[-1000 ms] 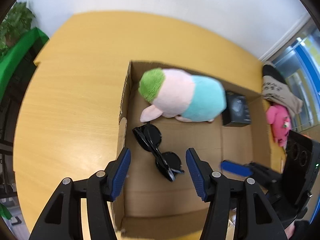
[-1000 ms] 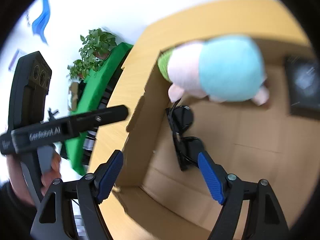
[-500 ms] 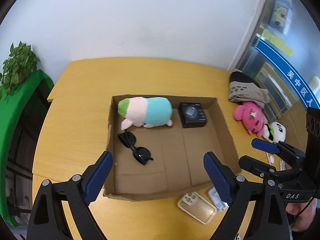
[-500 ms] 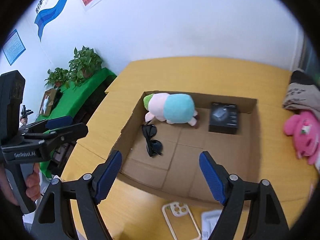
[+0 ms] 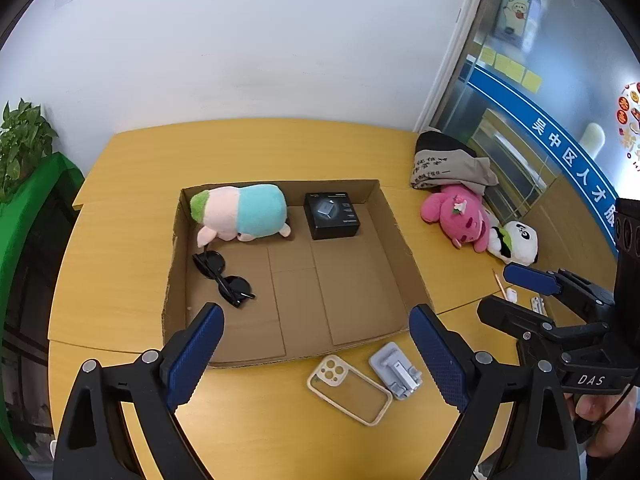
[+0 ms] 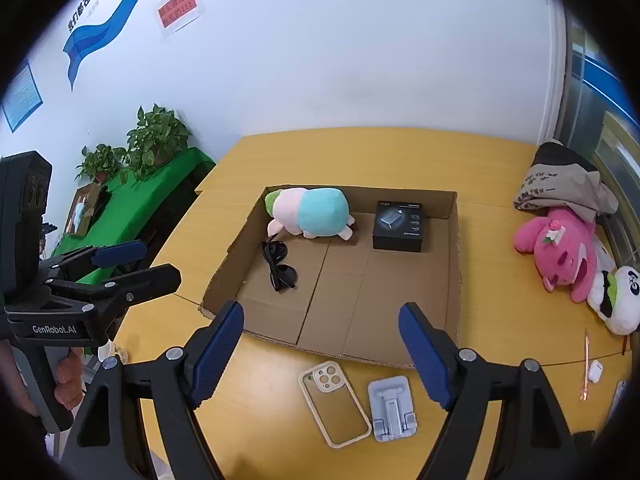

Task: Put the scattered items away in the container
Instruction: 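Move both grippers to the clear phone case with white rim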

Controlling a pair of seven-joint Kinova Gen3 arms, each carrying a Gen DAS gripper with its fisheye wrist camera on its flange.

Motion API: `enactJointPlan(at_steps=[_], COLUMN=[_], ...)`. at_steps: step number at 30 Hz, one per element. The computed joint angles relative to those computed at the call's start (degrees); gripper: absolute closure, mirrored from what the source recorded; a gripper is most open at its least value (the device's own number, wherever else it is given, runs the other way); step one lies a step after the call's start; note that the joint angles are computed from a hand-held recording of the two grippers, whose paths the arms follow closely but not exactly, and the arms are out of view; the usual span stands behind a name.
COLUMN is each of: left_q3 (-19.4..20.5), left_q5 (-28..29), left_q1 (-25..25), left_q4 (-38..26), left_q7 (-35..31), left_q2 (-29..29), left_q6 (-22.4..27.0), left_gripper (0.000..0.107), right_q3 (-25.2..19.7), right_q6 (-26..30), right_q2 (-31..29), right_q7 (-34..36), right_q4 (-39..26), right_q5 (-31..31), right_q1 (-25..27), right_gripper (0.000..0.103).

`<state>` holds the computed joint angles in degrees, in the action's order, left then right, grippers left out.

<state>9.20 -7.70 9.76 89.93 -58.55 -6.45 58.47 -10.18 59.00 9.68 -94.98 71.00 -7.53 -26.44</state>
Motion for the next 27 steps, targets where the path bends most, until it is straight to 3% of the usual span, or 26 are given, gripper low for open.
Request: enactJointPlan(at_steps=[8, 13, 17, 27], left_q3=[1.39, 0.26, -0.76, -1.91], left_q5=[-0.85, 2.39, 6.38, 15.49], left_q1=[2.08, 2.93, 3.00, 1.56], left_q4=[-0.68, 1.42, 3.95, 9.44], left_q7=[1.39, -2.43, -6.38, -18.74], left_q2=[1.52, 3.30, 6.47, 18.75], left_q6=[1.31, 0.71, -0.80, -8.02], left_gripper=[0.011, 0.011, 0.011, 0.016], right_q3=[0.51, 1.31, 1.86, -0.13], right_q6=[-1.12, -0.06, 0.32, -10.62], right_q2=[-1.55, -0.92, 1.84, 7.17], right_q7=[3.17, 5.66, 2.52, -6.05], right_q4=[4.32, 10.68, 17.06, 33.65], right_q5=[-5.25, -13.82, -20.61, -28.71], right_q1=[3.64, 8.13, 10.91, 10.88], right_gripper=[0.023, 0.023, 0.023, 0.024])
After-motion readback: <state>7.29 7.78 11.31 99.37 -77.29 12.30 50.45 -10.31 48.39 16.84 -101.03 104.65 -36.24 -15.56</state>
